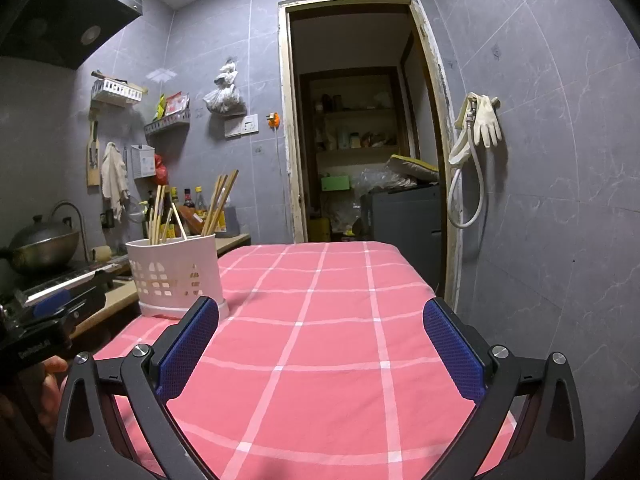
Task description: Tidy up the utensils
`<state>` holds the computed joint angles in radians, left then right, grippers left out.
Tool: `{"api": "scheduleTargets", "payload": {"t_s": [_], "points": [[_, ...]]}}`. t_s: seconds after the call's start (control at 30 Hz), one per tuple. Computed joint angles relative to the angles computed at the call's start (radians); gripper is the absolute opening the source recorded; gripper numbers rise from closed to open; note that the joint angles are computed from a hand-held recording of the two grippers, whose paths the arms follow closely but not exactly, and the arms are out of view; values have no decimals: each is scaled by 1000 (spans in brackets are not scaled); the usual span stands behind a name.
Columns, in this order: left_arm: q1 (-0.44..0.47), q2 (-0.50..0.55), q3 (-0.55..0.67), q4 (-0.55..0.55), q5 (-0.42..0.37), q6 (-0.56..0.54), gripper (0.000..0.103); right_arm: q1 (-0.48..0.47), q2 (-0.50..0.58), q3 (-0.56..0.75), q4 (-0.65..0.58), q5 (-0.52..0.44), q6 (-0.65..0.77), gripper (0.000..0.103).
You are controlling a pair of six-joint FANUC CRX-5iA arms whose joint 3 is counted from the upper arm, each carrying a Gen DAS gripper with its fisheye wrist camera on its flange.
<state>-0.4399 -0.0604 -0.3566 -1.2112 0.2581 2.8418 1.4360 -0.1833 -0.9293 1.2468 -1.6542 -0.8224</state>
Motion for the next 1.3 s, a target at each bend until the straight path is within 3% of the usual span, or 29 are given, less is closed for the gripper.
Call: {"api": "scheduleTargets", "payload": {"t_s": [1.3], "points": [[0, -1, -1, 3, -2, -3, 101, 2, 4, 3, -2, -1, -3, 103]]}}
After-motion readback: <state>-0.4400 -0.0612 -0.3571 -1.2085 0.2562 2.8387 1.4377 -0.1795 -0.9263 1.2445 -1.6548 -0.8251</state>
